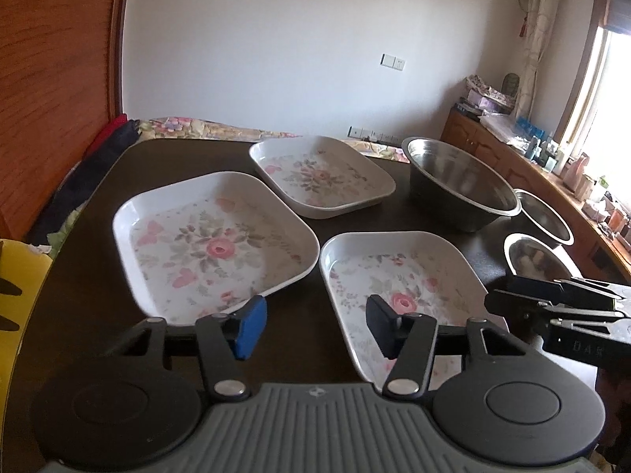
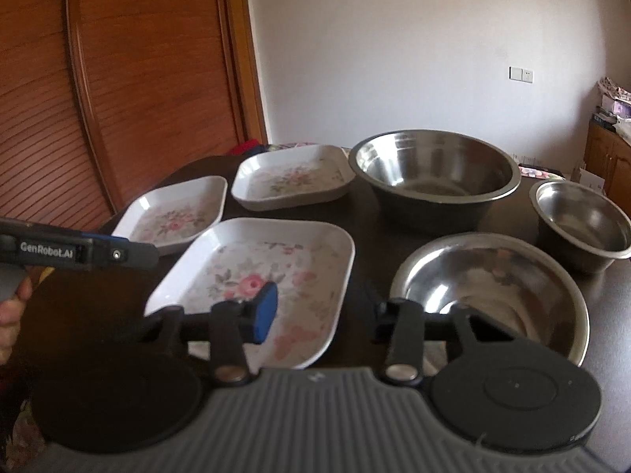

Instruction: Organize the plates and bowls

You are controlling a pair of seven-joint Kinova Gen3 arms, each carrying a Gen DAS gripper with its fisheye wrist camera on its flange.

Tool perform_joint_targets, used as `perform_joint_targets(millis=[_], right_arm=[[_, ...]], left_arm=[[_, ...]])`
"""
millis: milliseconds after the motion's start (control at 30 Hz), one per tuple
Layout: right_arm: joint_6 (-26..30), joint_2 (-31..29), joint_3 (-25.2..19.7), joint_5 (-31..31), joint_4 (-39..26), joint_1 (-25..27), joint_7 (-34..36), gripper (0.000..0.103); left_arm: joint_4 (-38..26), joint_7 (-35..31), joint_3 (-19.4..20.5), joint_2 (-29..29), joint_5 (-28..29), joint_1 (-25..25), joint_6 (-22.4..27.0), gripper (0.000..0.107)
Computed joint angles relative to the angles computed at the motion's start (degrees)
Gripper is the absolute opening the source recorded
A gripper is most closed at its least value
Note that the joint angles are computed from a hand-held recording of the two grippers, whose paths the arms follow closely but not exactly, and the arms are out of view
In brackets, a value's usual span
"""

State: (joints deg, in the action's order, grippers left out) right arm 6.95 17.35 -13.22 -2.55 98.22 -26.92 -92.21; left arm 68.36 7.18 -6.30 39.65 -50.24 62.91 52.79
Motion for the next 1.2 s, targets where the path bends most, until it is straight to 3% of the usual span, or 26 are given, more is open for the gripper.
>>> perform_joint_targets(millis=[100,267,533,667,933,1200], right_arm=[[2.6,1.2,-2.9,-1.8,-2.5,3.0,0.9,0.044],[6.1,2.9,-3.8,-4.3,-5.5,4.3,2.0,0.044],[9.3,4.1,-1.0,-5.6,-8.4,2.4,1.8,0.044],[10.8,4.6,-0.7,-5.9,-9.7,2.1,1.4,0.044],[17.0,5.3,7.8,2.5,-14.0,-7.0,-7.5,0.044],[24.5,7.6,8.6,8.3,-19.7,-9.7,-14.2,0.042]], left_arm=[[-1.5,-1.7,0.7,0.5,1.4,-1.2,0.4,0.057],[-3.6,-4.4,1.1,1.2,4.2,-2.6,0.5,0.057],[-4.8,-6.1,0.5,1.7,7.1,-3.4,0.3,0.056],[-5.2,-6.9,0.3,2.0,8.0,-3.6,0.4,0.047],[-5.9,-8.4,0.2,2.2,9.1,-3.7,1.2,0.036],[-6.1,-9.4,0.3,2.3,9.6,-4.0,0.7,0.028]])
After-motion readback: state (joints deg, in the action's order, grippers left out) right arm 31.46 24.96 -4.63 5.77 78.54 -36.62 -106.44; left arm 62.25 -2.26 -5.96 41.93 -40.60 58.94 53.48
